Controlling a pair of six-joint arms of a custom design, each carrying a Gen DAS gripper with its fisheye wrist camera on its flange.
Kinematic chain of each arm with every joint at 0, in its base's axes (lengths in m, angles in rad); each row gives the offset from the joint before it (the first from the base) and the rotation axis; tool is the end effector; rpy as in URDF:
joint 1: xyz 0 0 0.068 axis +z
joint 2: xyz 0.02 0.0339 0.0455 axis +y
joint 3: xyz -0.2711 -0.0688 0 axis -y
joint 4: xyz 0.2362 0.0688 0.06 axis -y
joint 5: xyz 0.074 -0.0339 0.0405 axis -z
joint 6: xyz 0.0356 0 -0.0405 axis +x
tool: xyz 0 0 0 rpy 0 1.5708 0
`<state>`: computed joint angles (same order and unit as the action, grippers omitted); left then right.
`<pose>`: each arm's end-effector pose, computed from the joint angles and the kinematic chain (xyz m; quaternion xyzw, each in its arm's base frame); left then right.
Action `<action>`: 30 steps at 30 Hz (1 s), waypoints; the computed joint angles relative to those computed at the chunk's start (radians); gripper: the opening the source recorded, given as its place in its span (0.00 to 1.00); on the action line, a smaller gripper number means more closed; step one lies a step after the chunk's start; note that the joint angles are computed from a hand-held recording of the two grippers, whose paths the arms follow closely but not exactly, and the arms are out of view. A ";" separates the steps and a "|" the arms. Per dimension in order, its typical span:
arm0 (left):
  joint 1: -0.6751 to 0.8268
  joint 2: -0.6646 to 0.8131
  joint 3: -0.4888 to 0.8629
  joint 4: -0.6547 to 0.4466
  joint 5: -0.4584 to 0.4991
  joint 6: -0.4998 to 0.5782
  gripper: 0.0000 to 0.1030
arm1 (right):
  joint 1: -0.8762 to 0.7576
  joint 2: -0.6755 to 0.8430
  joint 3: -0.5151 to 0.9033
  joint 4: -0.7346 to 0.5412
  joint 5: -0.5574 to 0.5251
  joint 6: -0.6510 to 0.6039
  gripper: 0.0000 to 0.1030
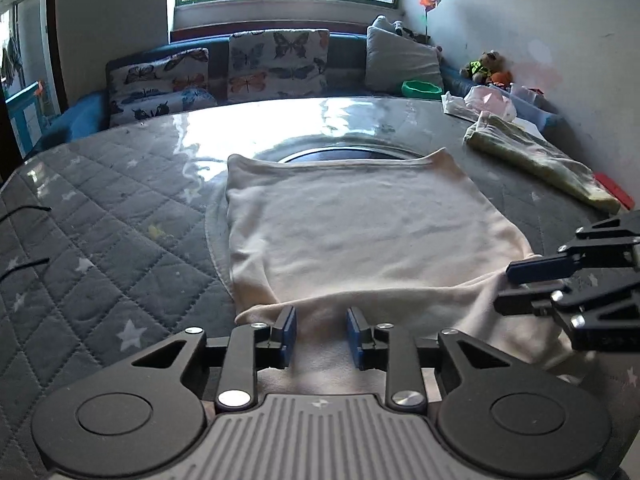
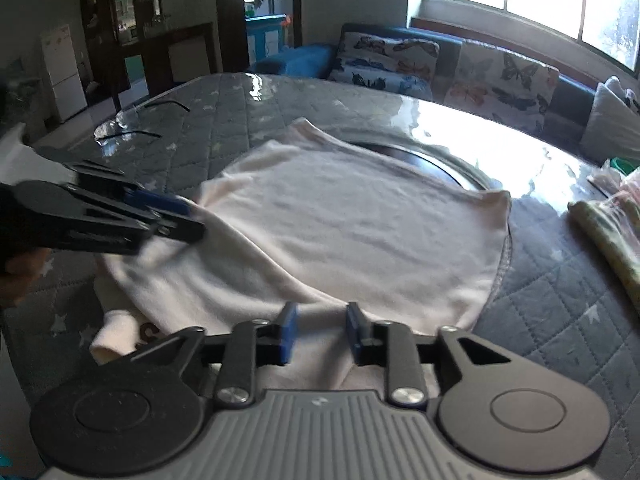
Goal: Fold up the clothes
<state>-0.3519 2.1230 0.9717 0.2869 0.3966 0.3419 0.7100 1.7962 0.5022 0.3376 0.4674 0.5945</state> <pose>0.3544 -0.1448 0.0718 0.3768 0.8419 -0.1865 0.3382 0.2105 0.1598 0.0805 0.0164 0.9298 0.0031 0.3678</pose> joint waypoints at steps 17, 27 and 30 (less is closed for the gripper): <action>0.064 -0.263 -0.286 -0.035 0.128 0.220 0.51 | 0.089 -0.031 -0.032 -0.067 0.004 -0.008 0.40; 0.048 -0.335 -0.366 -0.098 0.086 0.205 0.67 | 0.227 -0.149 -0.062 -0.239 0.091 0.060 0.54; 0.036 -0.325 -0.346 -0.138 0.075 0.172 0.66 | 0.269 -0.166 -0.069 -0.281 0.119 0.079 0.63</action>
<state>-0.3158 1.7980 0.6252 0.1491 0.4720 0.5142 0.9787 1.6300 0.4335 0.0563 0.5867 0.6736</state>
